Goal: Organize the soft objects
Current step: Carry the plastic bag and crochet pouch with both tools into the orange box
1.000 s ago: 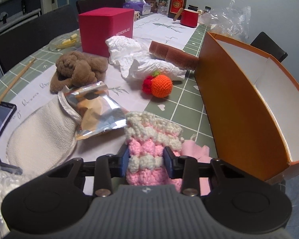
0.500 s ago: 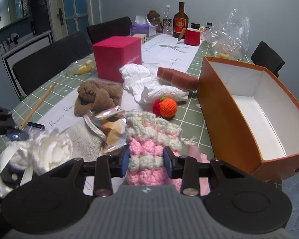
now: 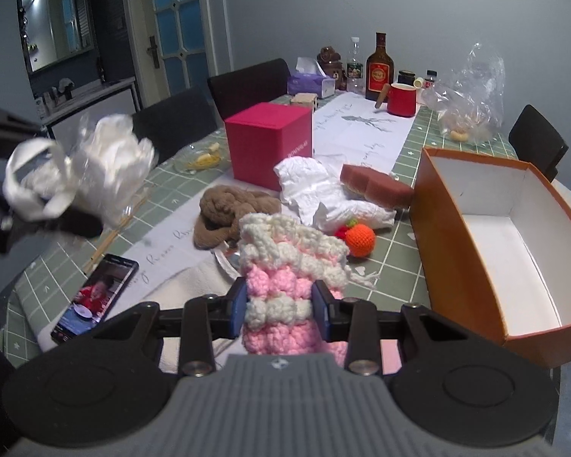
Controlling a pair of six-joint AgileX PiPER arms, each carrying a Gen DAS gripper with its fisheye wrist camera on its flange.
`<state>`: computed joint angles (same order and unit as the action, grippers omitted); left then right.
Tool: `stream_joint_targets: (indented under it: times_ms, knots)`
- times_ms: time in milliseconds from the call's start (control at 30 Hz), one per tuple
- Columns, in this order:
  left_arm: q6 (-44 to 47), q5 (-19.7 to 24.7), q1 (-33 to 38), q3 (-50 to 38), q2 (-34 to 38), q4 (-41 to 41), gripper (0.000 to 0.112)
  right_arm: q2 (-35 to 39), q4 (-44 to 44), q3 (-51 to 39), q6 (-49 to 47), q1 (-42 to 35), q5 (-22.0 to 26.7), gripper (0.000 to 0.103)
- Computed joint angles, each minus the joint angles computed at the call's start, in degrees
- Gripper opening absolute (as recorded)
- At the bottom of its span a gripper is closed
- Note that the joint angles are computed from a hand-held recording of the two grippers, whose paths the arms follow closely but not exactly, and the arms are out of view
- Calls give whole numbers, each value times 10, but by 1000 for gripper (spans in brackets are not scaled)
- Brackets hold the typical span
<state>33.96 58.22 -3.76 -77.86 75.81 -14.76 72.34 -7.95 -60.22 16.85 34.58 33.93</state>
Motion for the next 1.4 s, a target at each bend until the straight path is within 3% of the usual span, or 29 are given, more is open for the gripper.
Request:
stream_joint_targets:
  times_ms: [133,333,667,967,1167,1400]
  knots:
    - [0,28,4,-76,32,-17,60,7,-19,-62,5,-1,46,36]
    - [4,61,-18,-183,87,-27,60,18,-16,-194,-57,-26,153,36]
    - [-36,79,-64,-353,217,-38,60,76,23,-387,-197,-138,286,36]
    - [-57,52,-145,-456,320,-31,60,110,75,-434,-288,-267,312,36]
    - [-70,50,-188,-531,406,-1,60,128,125,-409,-348,-342,290,36]
    - [-117,53,-216,-617,502,29,60,157,111,-365,-362,-371,257,36]
